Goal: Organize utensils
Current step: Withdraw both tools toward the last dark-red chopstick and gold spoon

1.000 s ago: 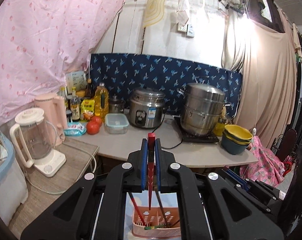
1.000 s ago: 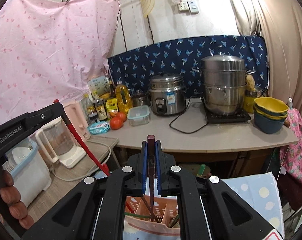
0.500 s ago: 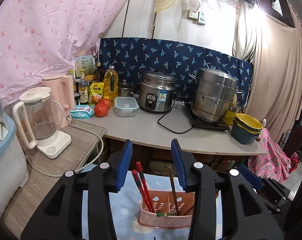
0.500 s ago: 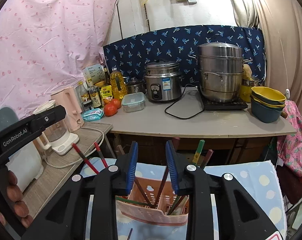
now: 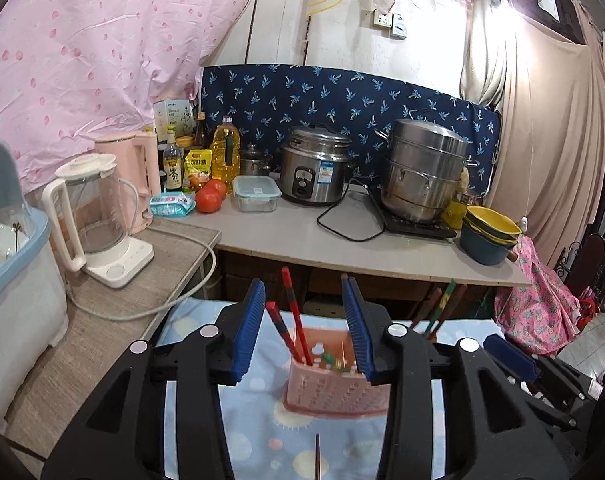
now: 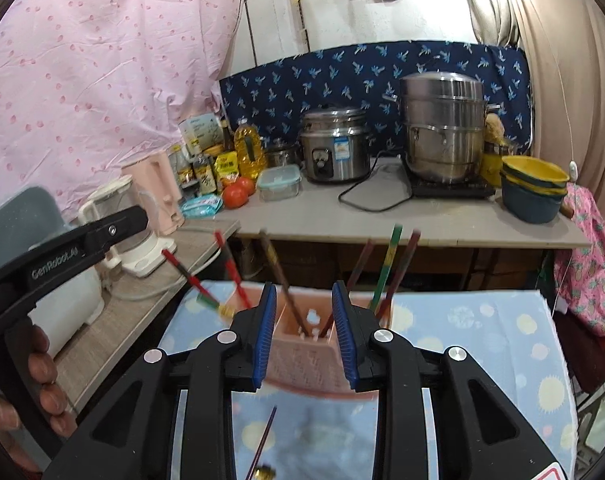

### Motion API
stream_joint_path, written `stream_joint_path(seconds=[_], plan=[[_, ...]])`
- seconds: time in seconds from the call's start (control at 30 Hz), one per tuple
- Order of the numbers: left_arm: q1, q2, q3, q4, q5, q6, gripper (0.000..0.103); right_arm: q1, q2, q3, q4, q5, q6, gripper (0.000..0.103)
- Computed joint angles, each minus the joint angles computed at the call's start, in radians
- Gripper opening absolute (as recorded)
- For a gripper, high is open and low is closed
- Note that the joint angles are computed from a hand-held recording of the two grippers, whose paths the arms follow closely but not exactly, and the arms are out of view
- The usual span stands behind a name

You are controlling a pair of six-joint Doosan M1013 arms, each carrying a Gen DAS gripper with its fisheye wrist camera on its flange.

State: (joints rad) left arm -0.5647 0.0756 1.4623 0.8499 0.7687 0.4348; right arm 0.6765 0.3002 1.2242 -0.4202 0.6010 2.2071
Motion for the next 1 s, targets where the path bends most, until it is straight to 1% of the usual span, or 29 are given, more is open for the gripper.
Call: stream_joint_path(seconds=[0.17,0.23,0.33,0.5,0.63,0.83,1.0], plan=[[-0.030,-0.043,0.081,-0.003,0.021,-0.035,0.039,0.025,-0.046,0.102,0.017,0.014,0.017,0.028],[-0.042,-0.058,0.113,-0.012,0.025,-0.050,0.039,0.030,-0.062,0.141,0.056,0.017,0.007,0.028],[-0.059,-0.076,0.158,-0.044,0.034,-0.055,0.039,0.042,-0.079,0.191,0.081,0.029,0.011,0.028],[-0.091,-0.095,0.236,-0.121,0.061,-0.039,0.039,0.065,-0.091,0.260,0.154,0.064,-0.033,0.028],[-0.107,-0.096,0.281,-0.197,0.070,-0.003,0.039,0.082,-0.092,0.296,0.165,0.090,-0.043,0.028],[-0.130,-0.096,0.341,-0.305,0.069,0.056,0.039,0.093,-0.099,0.335,0.190,0.109,-0.048,0.028],[-0.133,-0.099,0.380,-0.386,0.046,0.086,0.039,0.094,-0.094,0.342,0.196,0.121,-0.055,0.028]])
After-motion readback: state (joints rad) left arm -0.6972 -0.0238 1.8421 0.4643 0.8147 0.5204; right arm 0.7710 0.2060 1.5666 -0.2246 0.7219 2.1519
